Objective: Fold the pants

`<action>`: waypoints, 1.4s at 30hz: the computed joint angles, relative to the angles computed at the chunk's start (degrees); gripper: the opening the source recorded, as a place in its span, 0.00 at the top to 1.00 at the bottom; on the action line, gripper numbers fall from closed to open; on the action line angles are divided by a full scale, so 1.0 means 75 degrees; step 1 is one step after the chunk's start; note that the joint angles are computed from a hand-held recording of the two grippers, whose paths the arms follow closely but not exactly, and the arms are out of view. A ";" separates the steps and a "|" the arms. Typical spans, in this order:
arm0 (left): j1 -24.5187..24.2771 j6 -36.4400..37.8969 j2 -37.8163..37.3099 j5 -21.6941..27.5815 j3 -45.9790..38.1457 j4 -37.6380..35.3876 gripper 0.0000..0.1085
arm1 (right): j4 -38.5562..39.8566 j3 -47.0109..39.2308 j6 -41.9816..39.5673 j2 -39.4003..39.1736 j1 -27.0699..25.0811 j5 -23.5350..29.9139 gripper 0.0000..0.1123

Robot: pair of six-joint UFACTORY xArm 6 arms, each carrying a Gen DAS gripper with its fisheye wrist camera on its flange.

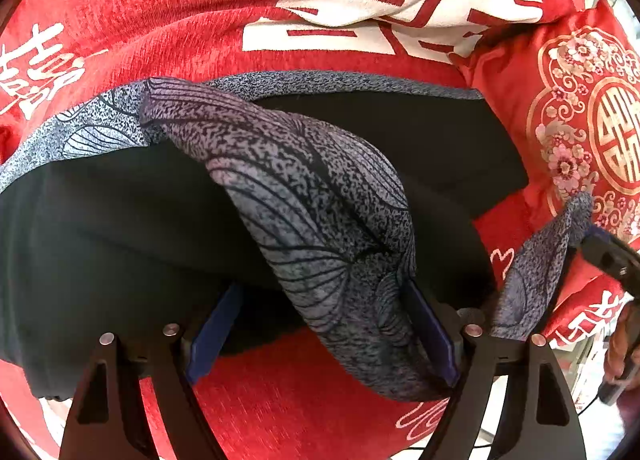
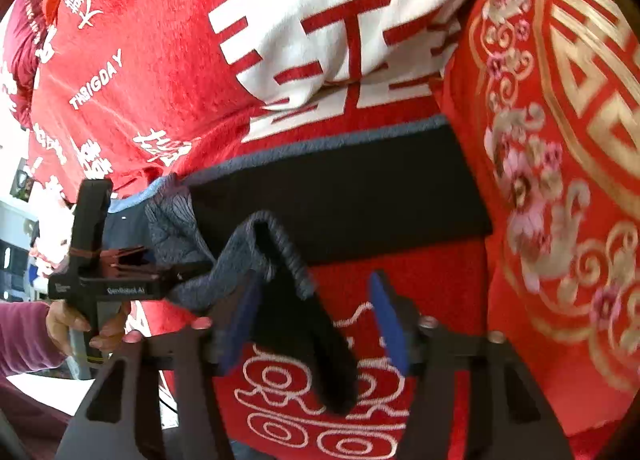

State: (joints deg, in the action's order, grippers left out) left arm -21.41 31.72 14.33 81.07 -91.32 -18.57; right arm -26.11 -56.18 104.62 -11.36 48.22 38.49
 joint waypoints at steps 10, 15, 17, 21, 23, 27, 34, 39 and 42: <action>-0.0166 -0.0344 0.0059 -0.0024 -0.0176 0.0049 0.23 | 0.2111 0.0579 -0.1830 0.0505 -0.0565 -0.2574 0.88; -0.0024 -0.0351 0.0142 -0.0408 -0.0886 -0.0312 0.23 | 0.1089 0.0428 -0.1193 -0.0268 -0.0946 -0.0998 0.88; 0.0005 -0.0407 0.0328 -0.0592 -0.1237 -0.0291 0.23 | 0.1183 0.0221 -0.1570 -0.0332 -0.1196 -0.0202 0.88; -0.0009 -0.0701 0.0814 -0.0806 -0.1812 -0.0014 0.23 | 0.1319 -0.0417 -0.2395 0.0066 -0.1682 0.1512 0.58; -0.0008 -0.0809 0.0878 -0.0934 -0.1817 0.0214 0.23 | 0.1023 -0.0819 -0.2566 0.0303 -0.1801 0.2284 0.56; 0.0053 -0.0913 0.0816 -0.1147 -0.1650 0.0443 0.23 | 0.0509 -0.0610 -0.1931 -0.0165 -0.1774 0.2161 0.45; -0.0014 -0.1046 0.0788 -0.1116 -0.1348 0.0734 0.23 | 0.1400 0.0700 -0.0663 -0.0712 -0.1226 0.0630 0.44; -0.0246 -0.1274 0.0739 -0.1551 -0.0741 0.1078 0.23 | 0.0697 0.1127 0.1349 -0.0473 -0.0906 0.0020 0.44; -0.0316 -0.1371 0.0714 -0.1747 -0.0544 0.1193 0.23 | 0.0379 0.1245 0.2228 -0.0274 -0.0987 -0.0073 0.45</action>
